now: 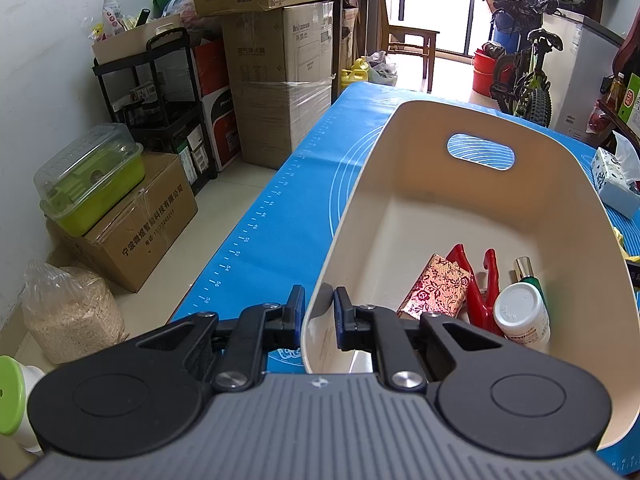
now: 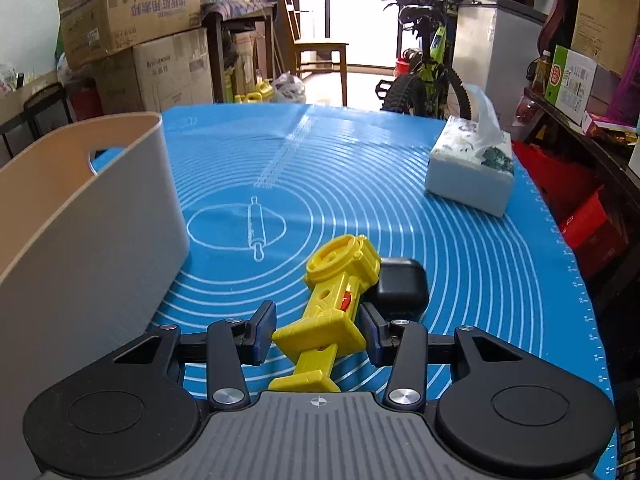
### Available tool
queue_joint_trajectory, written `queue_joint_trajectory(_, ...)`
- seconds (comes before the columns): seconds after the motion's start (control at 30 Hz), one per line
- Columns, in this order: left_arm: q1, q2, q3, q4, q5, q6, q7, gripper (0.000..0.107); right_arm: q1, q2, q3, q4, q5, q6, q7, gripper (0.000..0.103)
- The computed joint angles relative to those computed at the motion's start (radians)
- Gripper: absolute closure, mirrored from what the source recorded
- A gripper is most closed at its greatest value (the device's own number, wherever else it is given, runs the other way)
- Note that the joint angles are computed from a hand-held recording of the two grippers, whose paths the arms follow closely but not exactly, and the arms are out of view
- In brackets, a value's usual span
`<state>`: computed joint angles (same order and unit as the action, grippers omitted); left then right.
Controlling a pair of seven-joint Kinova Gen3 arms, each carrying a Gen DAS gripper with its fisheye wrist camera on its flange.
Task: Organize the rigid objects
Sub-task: 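Lift the yellow toy over the basket and lower it inside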
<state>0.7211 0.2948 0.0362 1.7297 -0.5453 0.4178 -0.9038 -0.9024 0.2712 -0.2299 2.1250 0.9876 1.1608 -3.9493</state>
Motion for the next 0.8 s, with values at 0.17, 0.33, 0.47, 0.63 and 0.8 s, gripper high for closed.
queue_joint_trajectory(0.17,-0.002,-0.001,0.002,0.001,0.002,0.000,-0.001,0.090,-0.027,-0.018,-0.016,-0.004,0.012,0.058,0.017,0.052)
queue_joint_trajectory(0.33,-0.006,-0.001,0.004,0.001,0.005,0.000,-0.004,0.090,-0.030,-0.048,-0.033,-0.015,0.014,0.096,0.033,0.052)
queue_joint_trajectory(0.47,-0.005,-0.001,0.003,0.001,0.004,0.000,-0.004,0.090,-0.027,-0.046,-0.038,-0.014,0.008,0.101,0.019,0.052)
queue_joint_trajectory(0.63,-0.007,-0.001,0.004,0.000,0.007,0.000,-0.006,0.090,-0.036,-0.039,-0.041,-0.021,0.005,0.124,0.013,0.053)
queue_joint_trajectory(0.8,-0.006,-0.001,0.004,0.000,0.007,0.000,-0.007,0.090,-0.047,-0.049,-0.046,-0.028,0.011,0.163,0.013,0.052)
